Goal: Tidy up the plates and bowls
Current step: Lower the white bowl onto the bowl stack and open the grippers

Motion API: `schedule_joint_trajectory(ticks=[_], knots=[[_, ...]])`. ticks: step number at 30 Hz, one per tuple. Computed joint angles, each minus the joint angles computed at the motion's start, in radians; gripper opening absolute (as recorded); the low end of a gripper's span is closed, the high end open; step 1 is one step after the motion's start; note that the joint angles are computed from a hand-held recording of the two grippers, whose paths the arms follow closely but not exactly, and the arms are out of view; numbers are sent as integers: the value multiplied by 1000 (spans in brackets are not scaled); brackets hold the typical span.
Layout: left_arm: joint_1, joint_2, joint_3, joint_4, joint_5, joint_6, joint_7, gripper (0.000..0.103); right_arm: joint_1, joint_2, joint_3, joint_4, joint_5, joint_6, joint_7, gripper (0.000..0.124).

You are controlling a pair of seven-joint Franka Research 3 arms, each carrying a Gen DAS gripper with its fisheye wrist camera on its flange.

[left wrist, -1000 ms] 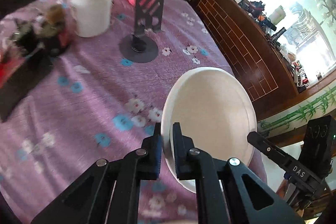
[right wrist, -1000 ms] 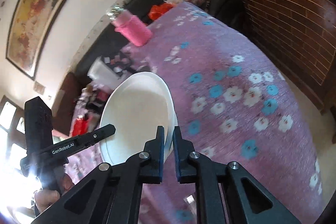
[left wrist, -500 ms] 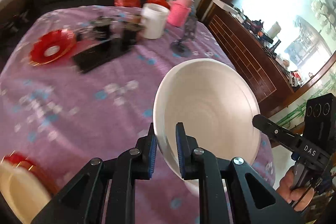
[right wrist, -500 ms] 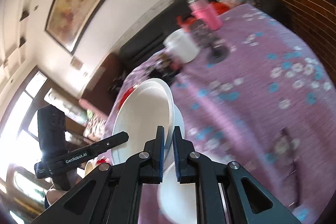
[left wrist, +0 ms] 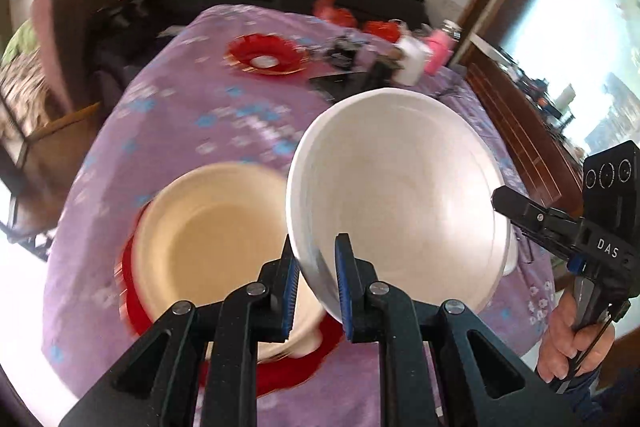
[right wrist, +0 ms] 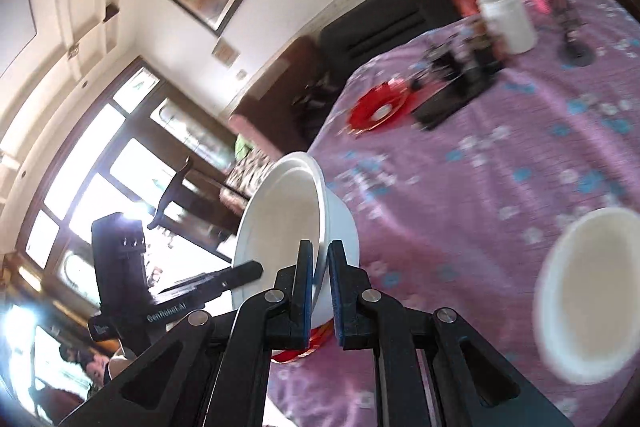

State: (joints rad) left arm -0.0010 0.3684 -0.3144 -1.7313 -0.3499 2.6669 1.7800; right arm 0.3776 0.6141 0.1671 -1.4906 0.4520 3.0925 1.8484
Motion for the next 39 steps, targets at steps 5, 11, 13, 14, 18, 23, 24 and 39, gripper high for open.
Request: schedule_joint_trajectory(ticks=[5, 11, 13, 14, 18, 23, 24, 39], knots=[[60, -30, 1, -58, -76, 24, 37, 16, 58, 153, -50, 242, -59, -135, 54, 10], [82, -28, 23, -72, -100, 23, 37, 16, 95, 315, -88, 506, -134, -287, 129, 10], [86, -20, 27, -72, -101, 20, 32, 16, 100, 373, -92, 599, -154, -340, 154, 10], [91, -18, 26, -73, -106, 18, 33, 16, 101, 401, -91, 644, -163, -366, 162, 10], [105, -14, 22, -76, -115, 11, 50, 16, 101, 465, -85, 745, -186, -430, 180, 10], [103, -13, 28, -82, -103, 6, 50, 16, 103, 489, -87, 789, -203, -471, 195, 12], [104, -10, 27, -79, -106, 4, 51, 16, 104, 495, -88, 798, -207, -477, 197, 12], [128, -62, 6, -127, -179, 57, 92, 24, 91, 340, -84, 542, -212, -359, 170, 24]])
